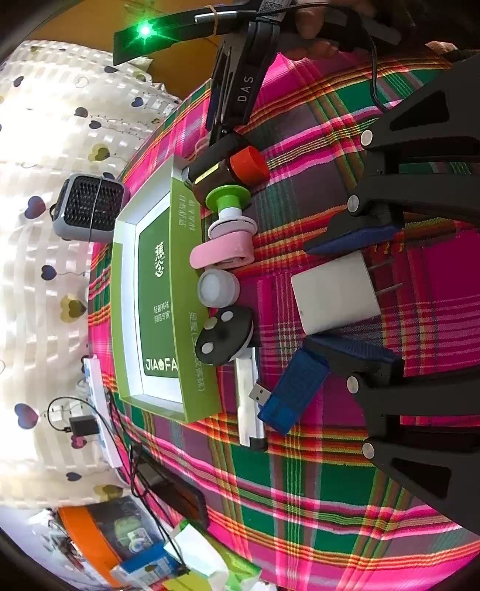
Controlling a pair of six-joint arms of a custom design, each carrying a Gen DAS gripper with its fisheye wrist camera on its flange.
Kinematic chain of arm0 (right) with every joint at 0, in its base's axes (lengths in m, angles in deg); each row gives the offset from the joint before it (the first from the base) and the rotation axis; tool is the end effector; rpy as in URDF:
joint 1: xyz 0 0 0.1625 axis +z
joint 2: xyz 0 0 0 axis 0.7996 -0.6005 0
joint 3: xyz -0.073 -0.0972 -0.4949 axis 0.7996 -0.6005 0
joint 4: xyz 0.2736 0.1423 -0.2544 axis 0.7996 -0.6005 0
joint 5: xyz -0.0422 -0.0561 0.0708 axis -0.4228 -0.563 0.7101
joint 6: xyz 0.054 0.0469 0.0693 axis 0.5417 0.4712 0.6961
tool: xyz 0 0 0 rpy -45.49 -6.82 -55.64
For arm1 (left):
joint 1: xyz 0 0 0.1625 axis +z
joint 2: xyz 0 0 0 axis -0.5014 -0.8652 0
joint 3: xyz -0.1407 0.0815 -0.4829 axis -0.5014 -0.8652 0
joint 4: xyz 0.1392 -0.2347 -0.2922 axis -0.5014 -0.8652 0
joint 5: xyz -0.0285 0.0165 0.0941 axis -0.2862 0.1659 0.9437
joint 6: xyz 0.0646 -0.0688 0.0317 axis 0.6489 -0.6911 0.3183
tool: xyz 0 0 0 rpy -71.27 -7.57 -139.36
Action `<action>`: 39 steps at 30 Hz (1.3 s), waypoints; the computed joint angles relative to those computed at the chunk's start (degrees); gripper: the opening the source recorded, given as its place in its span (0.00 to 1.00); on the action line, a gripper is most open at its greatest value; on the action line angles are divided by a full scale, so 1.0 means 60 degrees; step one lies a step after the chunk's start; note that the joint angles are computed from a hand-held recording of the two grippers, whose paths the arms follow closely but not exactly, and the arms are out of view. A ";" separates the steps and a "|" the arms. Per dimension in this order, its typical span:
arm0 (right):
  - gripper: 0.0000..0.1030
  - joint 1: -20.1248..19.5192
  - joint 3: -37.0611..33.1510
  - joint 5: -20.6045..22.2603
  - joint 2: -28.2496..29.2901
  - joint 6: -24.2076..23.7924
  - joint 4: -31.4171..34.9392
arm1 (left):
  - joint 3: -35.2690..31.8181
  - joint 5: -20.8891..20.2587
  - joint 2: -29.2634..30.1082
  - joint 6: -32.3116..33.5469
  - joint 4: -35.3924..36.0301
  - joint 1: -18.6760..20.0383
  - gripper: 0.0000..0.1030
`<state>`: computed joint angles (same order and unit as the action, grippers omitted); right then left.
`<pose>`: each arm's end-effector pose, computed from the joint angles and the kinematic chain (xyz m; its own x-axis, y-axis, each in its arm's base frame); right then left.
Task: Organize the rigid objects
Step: 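Close the left tool on the white charger while the right tool grasps the pink clip, then open the left tool over the green box while the right tool releases the pink clip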
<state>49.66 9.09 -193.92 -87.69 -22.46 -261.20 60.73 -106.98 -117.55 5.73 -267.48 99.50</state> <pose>0.2744 -0.7818 -0.1000 -0.5829 -0.6079 0.5391 -0.7598 0.6429 -0.0966 -0.0008 -0.6190 0.1838 -0.7091 -0.3612 -0.6055 0.1948 0.7250 -0.6606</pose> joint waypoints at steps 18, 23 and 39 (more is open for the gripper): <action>0.18 0.0074 0.0432 -0.0057 -0.0072 -0.0403 -0.0663 | 0.0109 -0.0187 -0.0169 -0.0140 0.0026 0.0055 0.31; 0.18 0.0096 0.0634 -0.0012 -0.0150 -0.0438 -0.0932 | 0.0186 -0.0287 -0.0202 -0.0115 -0.0001 0.0006 0.31; 0.18 0.0277 0.1193 0.0329 -0.0484 -0.0578 -0.1682 | 0.0089 -0.0370 -0.0470 0.0727 -0.0328 -0.0331 0.31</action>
<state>51.32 16.25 -191.95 -90.60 -25.93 -271.29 61.27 -109.20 -120.37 10.09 -269.45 97.51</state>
